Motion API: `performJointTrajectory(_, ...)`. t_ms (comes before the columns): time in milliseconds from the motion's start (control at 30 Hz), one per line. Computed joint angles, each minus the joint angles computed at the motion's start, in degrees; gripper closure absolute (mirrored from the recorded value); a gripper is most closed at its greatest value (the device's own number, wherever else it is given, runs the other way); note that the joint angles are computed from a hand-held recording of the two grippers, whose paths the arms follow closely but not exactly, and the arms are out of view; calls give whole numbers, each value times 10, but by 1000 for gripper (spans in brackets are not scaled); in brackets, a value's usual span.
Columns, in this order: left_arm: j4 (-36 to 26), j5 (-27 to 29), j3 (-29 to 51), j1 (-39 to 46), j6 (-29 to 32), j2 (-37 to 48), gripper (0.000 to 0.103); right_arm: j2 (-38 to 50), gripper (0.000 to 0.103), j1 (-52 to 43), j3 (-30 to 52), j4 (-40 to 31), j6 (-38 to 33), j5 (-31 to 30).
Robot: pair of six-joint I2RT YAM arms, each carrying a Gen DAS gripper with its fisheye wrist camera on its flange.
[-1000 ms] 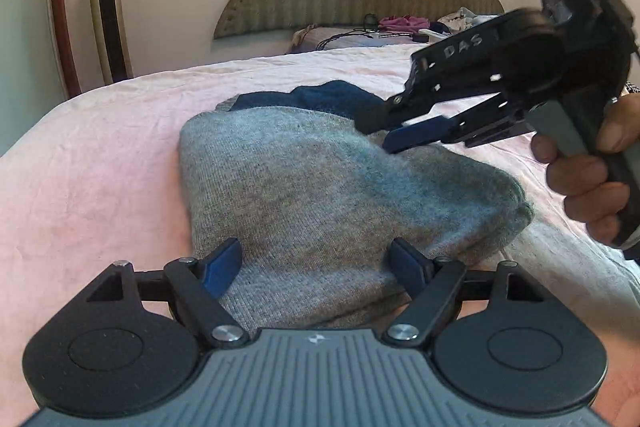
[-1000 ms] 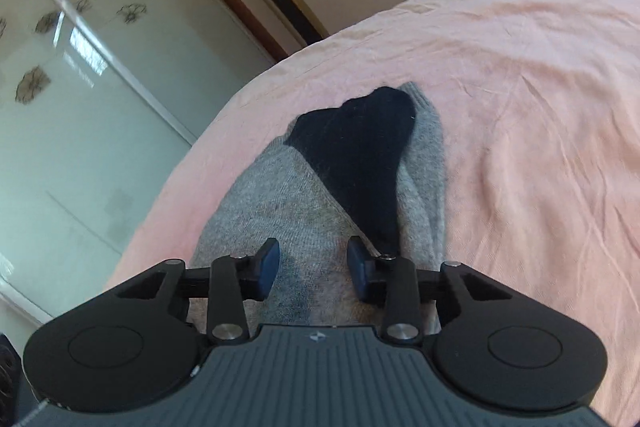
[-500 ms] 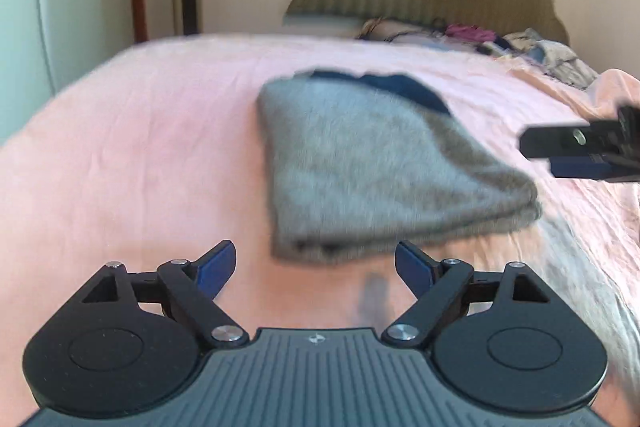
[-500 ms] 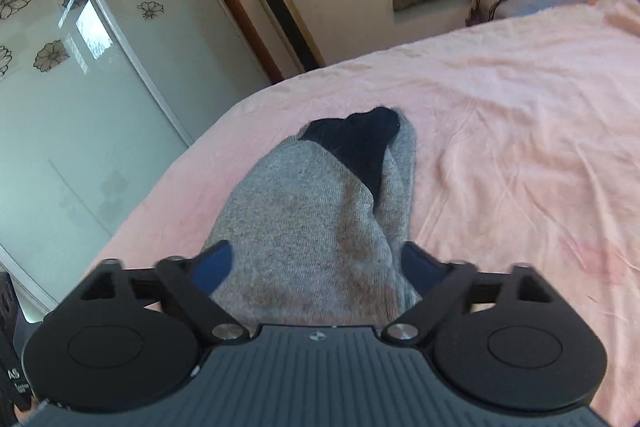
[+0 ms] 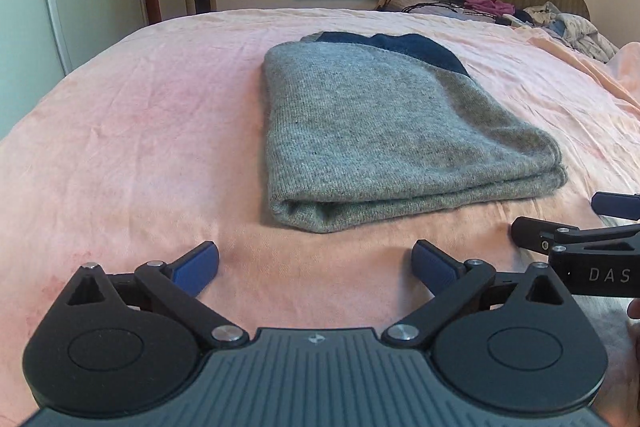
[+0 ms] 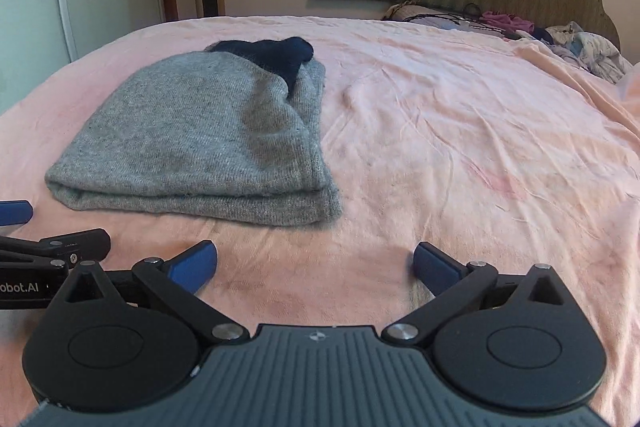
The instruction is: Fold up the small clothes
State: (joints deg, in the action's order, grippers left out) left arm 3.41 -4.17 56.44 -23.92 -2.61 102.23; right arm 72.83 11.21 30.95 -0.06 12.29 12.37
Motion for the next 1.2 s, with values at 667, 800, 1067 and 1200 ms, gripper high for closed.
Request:
performJointTrajectory(667, -11, -17, 1, -8, -23, -4, 0, 15, 0, 36, 25, -39, 68, 58)
performJointTrajectory(800, -4, -20, -5, -10, -24, -6, 0, 16, 0, 36, 22, -31, 66, 60)
performJointTrajectory(1067, -3, -20, -6, -10, -24, -7, 0, 13, 0, 36, 17, -24, 66, 62)
performJointTrajectory(1200, -3, -20, -6, -10, -24, -7, 0, 13, 0, 36, 17, -24, 66, 62)
